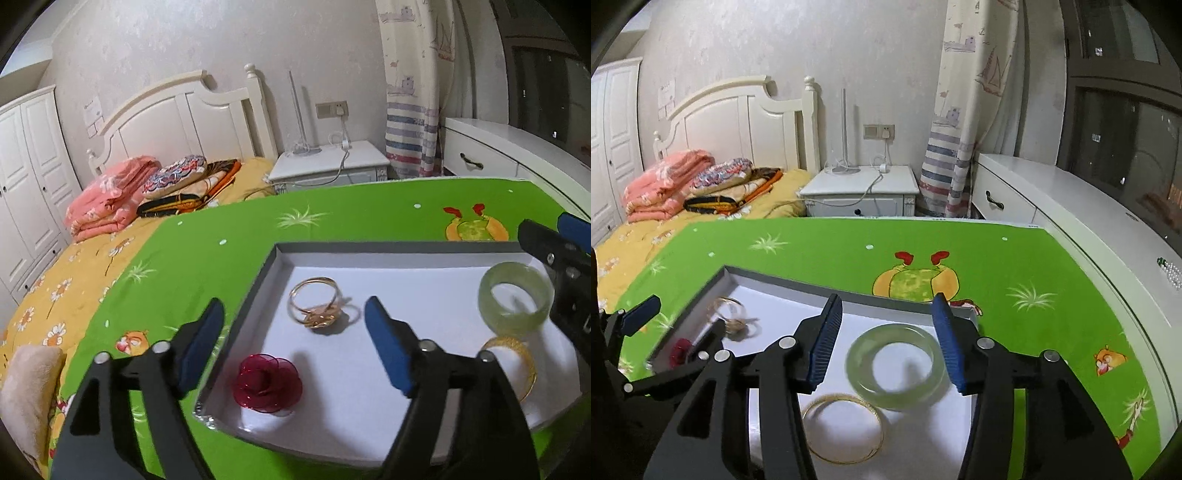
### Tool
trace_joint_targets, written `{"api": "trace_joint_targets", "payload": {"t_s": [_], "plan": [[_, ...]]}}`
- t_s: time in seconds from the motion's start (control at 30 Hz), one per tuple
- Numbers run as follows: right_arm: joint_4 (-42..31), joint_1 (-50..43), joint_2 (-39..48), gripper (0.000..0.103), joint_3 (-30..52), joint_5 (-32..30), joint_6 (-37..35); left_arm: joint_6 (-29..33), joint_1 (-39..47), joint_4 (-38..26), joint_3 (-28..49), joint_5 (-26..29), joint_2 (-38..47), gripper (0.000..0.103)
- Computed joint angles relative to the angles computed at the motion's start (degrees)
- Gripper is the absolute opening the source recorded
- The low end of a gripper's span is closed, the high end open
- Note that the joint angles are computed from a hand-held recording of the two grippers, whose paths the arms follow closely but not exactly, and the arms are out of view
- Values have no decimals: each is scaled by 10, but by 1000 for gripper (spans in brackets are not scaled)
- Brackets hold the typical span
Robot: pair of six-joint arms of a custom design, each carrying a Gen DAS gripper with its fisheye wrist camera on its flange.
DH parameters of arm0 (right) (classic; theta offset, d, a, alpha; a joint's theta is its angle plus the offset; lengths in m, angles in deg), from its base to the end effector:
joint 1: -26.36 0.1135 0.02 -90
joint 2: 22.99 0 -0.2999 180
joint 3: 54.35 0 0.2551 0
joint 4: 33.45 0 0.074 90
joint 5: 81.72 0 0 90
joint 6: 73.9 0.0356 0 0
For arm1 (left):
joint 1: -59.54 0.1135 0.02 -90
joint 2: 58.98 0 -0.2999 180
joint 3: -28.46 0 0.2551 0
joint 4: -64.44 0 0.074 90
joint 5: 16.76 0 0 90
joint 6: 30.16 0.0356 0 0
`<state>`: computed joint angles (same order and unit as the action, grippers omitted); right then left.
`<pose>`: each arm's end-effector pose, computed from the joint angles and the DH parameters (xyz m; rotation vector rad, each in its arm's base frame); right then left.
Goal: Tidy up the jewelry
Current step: 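Carry the jade bangle and gold rings into the tray and open both grippers, then withdraw both grippers from the tray toward the remaining jewelry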
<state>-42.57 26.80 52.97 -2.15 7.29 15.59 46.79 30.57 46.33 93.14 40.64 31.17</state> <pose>0.2727 0.0027 0.2422 -0.0279 2.1444 0.0178 0.2949 -0.1413 0.2320 0.0312 2.2023 0.2606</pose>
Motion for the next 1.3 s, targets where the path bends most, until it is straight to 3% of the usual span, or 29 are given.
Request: {"api": "trace_joint_targets", "payload": {"t_s": [0.17, 0.27, 0.33, 0.47, 0.63, 0.8, 0.93, 1.07, 1.17, 1.23, 1.3], "plan": [[-2, -12, -79, 72, -33, -35, -14, 24, 0, 21, -43, 4, -70, 90], [-18, -22, -126, 82, -52, -63, -25, 43, 6, 38, -82, 20, -126, 91], [-32, -28, -155, 82, -63, -71, -29, 43, 13, 42, -107, 28, -168, 93], [-71, -50, -218, 83, -86, -69, -17, 24, 57, -13, -149, 77, -287, 94], [-127, -164, -320, 83, -135, -210, -32, 39, 120, -71, -216, 105, -431, 98], [-196, -260, -386, 83, -178, -298, -93, 90, 160, -89, -285, 101, -523, 98], [-247, -311, -405, 83, -198, -338, -126, 108, 208, -103, -316, 137, -560, 98], [-290, -305, -458, 83, -203, -337, -130, 119, 219, -114, -339, 147, -607, 98], [-300, -279, -479, 83, -213, -333, -121, 116, 196, -104, -347, 123, -610, 98], [-290, -205, -499, 83, -226, -261, -99, 110, 181, -103, -343, 115, -589, 98], [-297, -165, -522, 83, -228, -228, -92, 112, 202, -104, -339, 143, -574, 98]]}}
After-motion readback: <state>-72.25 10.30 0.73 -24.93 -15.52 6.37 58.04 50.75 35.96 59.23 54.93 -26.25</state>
